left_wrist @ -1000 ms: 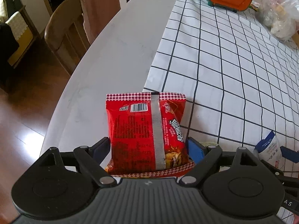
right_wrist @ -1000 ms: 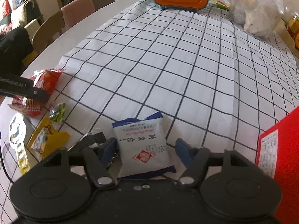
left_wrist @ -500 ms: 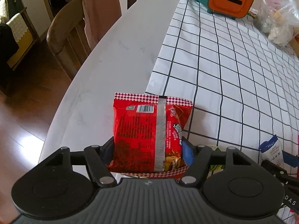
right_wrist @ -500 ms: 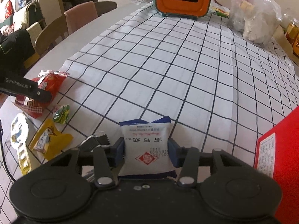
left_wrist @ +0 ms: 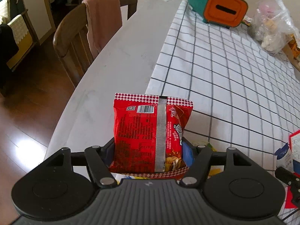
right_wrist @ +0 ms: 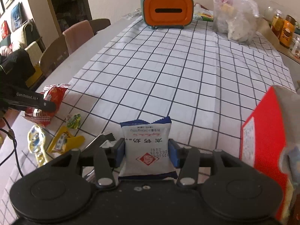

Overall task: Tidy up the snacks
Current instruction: 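Carry the biscuit packet and red snack bag over the red box with both tools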

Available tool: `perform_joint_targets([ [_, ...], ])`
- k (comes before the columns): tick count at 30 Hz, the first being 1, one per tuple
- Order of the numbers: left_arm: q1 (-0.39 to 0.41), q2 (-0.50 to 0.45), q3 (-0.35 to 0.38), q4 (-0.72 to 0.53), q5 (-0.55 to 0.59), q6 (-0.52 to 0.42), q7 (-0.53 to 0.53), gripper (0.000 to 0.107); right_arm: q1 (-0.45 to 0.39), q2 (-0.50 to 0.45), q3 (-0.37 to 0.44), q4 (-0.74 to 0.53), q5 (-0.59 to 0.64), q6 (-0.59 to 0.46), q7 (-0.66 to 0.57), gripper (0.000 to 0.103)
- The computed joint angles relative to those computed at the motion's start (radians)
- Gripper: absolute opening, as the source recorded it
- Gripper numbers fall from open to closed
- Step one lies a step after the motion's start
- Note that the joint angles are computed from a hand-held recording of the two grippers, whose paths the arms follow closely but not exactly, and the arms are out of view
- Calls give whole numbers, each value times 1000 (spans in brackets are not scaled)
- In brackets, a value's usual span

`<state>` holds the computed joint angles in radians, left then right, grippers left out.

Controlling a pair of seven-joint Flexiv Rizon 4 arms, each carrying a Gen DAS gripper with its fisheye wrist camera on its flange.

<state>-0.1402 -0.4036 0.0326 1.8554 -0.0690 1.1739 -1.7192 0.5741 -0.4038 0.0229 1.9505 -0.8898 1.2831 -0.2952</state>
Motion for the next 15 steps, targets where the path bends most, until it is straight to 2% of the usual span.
perform_joint_targets([
  [6,-2,76,-24,52,-20,-5,20,69,-10,80,-5,64,-65,23,83,47],
  [15,-59,188,-39,98,37,-17,3,69,-92,215,61,157,-150,23,166,47],
])
